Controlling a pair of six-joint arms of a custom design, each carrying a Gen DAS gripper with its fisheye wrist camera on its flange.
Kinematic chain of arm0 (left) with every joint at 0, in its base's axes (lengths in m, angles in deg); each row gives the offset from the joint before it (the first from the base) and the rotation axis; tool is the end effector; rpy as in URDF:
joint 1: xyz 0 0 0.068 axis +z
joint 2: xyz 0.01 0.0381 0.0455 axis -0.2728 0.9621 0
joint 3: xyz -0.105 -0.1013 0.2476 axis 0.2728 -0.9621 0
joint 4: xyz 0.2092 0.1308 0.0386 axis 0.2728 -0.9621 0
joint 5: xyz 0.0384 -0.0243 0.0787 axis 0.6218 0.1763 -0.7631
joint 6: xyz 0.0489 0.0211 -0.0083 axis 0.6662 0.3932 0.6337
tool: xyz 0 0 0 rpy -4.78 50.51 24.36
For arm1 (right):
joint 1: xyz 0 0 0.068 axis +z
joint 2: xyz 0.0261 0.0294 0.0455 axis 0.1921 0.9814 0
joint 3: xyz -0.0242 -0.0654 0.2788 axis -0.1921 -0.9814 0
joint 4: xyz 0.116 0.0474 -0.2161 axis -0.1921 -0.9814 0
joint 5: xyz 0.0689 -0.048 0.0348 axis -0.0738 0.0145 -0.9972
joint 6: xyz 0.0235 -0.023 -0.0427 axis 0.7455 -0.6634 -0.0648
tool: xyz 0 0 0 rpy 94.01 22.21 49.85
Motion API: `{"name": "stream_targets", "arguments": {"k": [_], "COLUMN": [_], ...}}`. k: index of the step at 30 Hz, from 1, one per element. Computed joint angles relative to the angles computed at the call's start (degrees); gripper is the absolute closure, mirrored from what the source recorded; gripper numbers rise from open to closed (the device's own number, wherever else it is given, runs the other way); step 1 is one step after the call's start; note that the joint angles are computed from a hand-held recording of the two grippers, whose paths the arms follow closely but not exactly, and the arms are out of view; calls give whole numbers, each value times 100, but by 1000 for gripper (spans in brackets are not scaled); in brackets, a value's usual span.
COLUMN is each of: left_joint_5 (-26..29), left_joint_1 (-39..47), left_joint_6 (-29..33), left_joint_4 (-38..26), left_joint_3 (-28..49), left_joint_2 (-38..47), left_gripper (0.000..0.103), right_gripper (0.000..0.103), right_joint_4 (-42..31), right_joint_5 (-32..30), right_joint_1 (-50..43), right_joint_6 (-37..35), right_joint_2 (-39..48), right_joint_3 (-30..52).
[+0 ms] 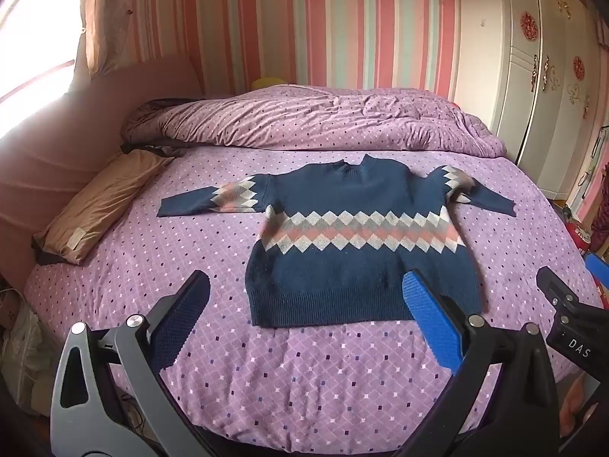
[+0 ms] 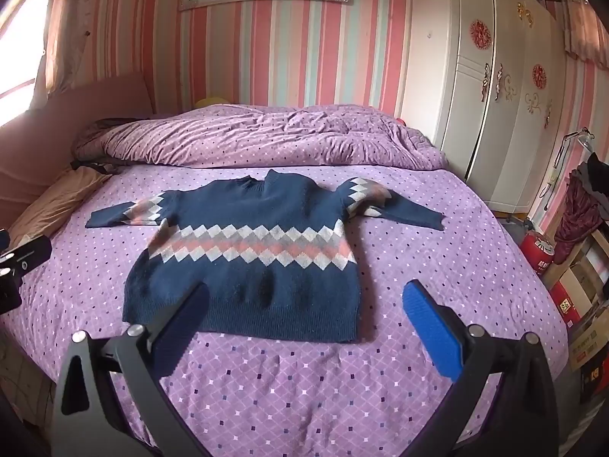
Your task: Fold small clothes
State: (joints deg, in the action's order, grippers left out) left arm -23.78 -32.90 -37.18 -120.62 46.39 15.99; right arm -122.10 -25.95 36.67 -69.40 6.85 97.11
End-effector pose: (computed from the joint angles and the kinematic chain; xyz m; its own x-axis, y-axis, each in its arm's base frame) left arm 0.2123 -0.0437 0.4612 -0.5632 -0.2762 -0.7788 -0.4808 0.8760 0.0371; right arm 0.3134 0.1469 0.4328 -0.5354 -0.2462 -0.8079 -0.3677 0.9291 -0.0394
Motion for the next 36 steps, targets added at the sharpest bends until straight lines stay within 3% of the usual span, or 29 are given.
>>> {"name": "stream_targets", "arguments": {"k": [36], "left_joint_5": [241], "left_joint_1": [362], "left_joint_6": [257], "left_joint_4": [330], "left_joint_3": [-375], "left_joint_2": [-181], "left_gripper": [3], "right_gripper": [1], "right_joint_4": [-232], "right_joint_5": [82], "right_joint_1": [109], "right_joint_6": [86], "right_joint_2": [165], "right_joint_3": [360]}}
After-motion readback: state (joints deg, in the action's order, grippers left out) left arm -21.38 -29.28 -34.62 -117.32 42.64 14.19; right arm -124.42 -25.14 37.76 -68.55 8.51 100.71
